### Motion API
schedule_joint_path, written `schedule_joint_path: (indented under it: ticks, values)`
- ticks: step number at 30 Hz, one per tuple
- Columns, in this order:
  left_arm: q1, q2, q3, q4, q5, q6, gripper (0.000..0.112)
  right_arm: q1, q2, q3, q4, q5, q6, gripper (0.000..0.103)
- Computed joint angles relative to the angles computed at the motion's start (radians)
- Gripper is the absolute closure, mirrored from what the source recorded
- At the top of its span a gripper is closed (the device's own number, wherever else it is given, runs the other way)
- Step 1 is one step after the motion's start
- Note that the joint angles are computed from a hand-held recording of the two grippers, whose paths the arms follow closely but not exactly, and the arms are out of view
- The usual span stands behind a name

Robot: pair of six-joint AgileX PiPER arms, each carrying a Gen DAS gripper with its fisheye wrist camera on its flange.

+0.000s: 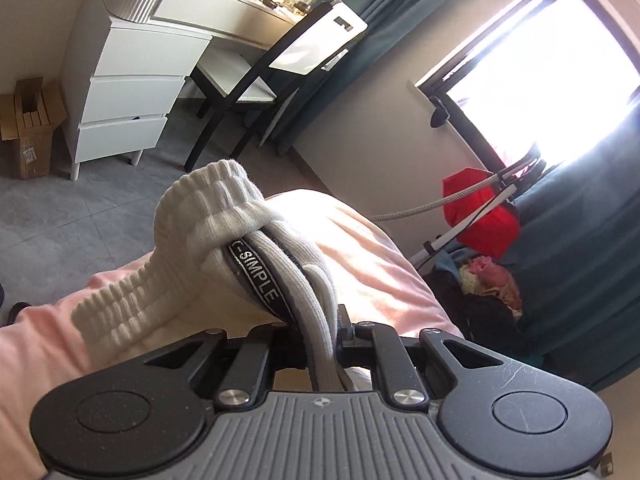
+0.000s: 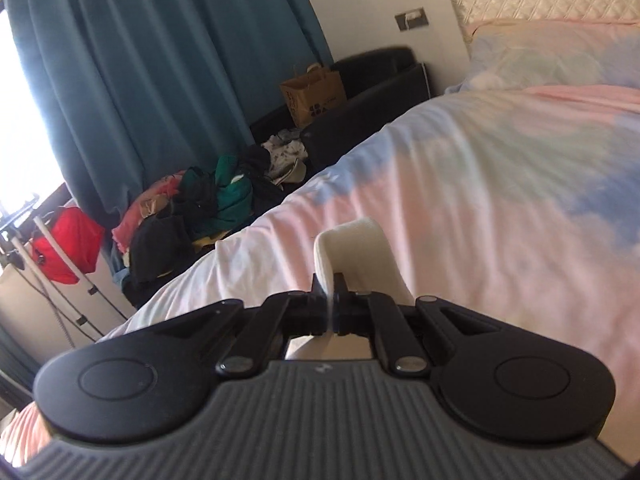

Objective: Fold clothes
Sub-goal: 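Grasp the waistband with the left gripper while the right gripper grasps a cuff, then fold the waistband toward the cuff with the left gripper while the right gripper holds the cuff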

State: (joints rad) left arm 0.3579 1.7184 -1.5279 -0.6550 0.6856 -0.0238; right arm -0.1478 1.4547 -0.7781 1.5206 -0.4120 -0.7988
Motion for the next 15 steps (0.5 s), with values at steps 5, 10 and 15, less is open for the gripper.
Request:
schedule_joint_path:
  ticks: [5, 10, 15]
  values:
    - [-0.142, 0.351, -0.413, 0.311, 0.046, -0.361, 0.099, -0.014, 0.384, -0.319, 0.026, 0.000, -0.042, 0.097]
    - [-0.208, 0.646, -0.810, 0.503, 0.225, -0.454, 0.093, -0.020, 0.591, -0.492, 0.091, 0.010, -0.145, 0.094]
    - [-0.180, 0.580, -0.659, 0.387, 0.122, -0.327, 0.075, -0.049, 0.588, -0.481, 0.011, 0.098, -0.081, 0.071]
